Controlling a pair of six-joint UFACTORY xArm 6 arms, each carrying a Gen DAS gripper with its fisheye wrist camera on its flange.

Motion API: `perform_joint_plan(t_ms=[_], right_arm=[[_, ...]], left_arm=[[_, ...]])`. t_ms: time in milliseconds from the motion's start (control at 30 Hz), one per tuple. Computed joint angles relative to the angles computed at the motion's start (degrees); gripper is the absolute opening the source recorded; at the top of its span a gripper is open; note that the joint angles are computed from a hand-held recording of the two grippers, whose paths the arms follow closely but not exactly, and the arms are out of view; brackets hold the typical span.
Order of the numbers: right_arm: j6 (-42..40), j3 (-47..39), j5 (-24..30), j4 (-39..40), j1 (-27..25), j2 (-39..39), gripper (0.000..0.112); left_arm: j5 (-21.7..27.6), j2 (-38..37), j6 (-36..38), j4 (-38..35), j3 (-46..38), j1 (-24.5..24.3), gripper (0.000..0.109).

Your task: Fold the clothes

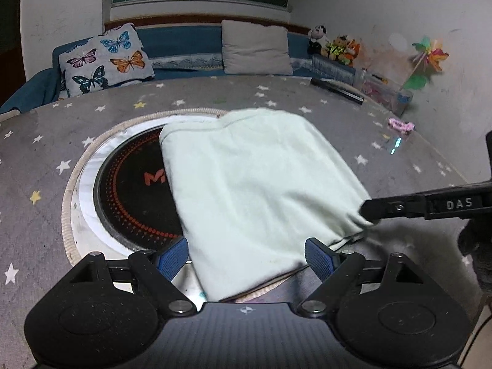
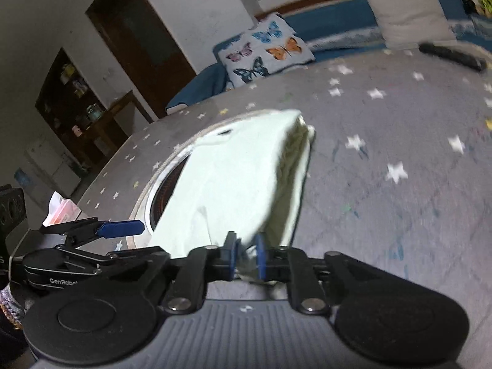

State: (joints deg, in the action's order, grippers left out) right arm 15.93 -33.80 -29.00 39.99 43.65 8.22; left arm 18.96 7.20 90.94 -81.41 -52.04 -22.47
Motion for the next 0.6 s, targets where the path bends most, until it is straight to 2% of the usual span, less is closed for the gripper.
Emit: perform_joint_plan(t_ms=[167,200,333,400,533,600], right_arm=[[9.4,3.4,-1.1,-4.8,-1.1,-0.3,0.01],[8.8,3.6,-1.2,-3.6,-1.0,-0.7,0.01],[-3.5,1.9,-1.5,10.1,2.1,-1.9,0.012],[-8.7,0.5,-2.8,14.6,3.2,-2.0,0.013],[-13.1,-1.7,-4.4,15.3,4.4,-1.1,0.013],[-14.1,-2.5,-3.7,13.1,4.4,-0.5,0.013]], left_arm=[[-2.6,1.7,-0.6,1.2,-0.5,0.0,0.083],[-3.1,1.8,-0.2,0.9,-0.6,0.0,0.083],[-3.9,1.7,0.9,-0.3,-0.6,0.3,0.082],[-3.8,1.4,1.5,-0.9,-0.4,0.3,0.082],[-4.4,1.3,2.6,-1.2,0.1,0.0,0.076],[-4.7,1.5,2.4,-0.9,0.1,0.1,0.068]])
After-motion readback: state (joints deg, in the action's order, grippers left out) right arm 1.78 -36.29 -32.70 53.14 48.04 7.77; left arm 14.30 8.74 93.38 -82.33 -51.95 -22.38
